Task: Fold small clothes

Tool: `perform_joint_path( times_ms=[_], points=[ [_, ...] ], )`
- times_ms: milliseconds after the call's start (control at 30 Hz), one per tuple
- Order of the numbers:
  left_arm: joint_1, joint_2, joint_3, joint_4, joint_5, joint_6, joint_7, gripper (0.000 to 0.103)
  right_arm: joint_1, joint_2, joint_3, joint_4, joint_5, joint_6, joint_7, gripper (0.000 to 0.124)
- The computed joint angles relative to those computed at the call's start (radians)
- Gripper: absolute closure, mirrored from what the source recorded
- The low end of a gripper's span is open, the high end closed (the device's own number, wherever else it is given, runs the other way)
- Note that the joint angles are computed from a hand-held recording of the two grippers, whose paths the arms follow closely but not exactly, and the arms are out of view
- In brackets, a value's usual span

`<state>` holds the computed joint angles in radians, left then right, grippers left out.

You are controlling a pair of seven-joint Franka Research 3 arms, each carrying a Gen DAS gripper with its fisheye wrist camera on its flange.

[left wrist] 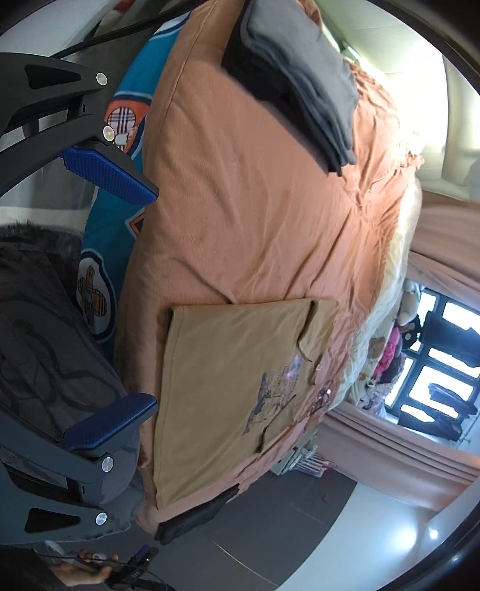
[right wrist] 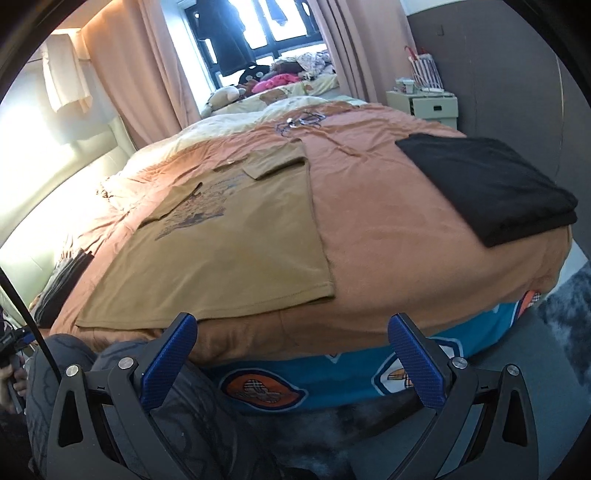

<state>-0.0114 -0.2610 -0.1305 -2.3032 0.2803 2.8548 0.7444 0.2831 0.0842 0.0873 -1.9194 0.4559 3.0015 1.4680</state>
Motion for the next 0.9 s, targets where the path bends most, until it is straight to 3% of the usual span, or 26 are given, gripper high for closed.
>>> perform_joint_path(
  times_ms=[100, 200, 367, 500, 567, 800, 900],
  points=[
    [-0.044, 0.054, 0.039, 0.036, -0.096, -0.009, 0.072, 0.024, -0.011, 0.039, 0.004, 0.043, 0.014, -0.011, -0.026, 0.021],
    [-0.082, 0.106, 0.074, 0.067, -0.241, 0.005, 0.176, 0.032, -0.015, 0.078, 0.001, 0.090, 0.004, -0.028, -0.003, 0.021],
    [-0.081, 0.186, 0.075, 0.140, -0.432, -0.012, 0.294, 0.041, -0.054, 0.139, 0.037, 0.176, 0.109, -0.094, -0.068, 0.046],
    [-0.060, 0.244, 0.055, 0.200, -0.618, -0.057, 0.411, 0.054, -0.068, 0.173, 0.043, 0.219, 0.165, -0.123, -0.089, 0.048],
    [-0.046, 0.262, 0.040, 0.217, -0.681, -0.067, 0.455, 0.056, -0.063, 0.192, 0.029, 0.238, 0.151, -0.129, -0.063, 0.050],
    [-0.002, 0.314, 0.005, 0.267, -0.701, -0.116, 0.427, 0.058, -0.080, 0.263, 0.034, 0.333, 0.159, -0.176, -0.039, 0.054],
    [0.013, 0.321, -0.010, 0.273, -0.804, -0.119, 0.479, 0.058, -0.074, 0.296, 0.028, 0.379, 0.136, -0.195, -0.003, 0.054]
  ],
)
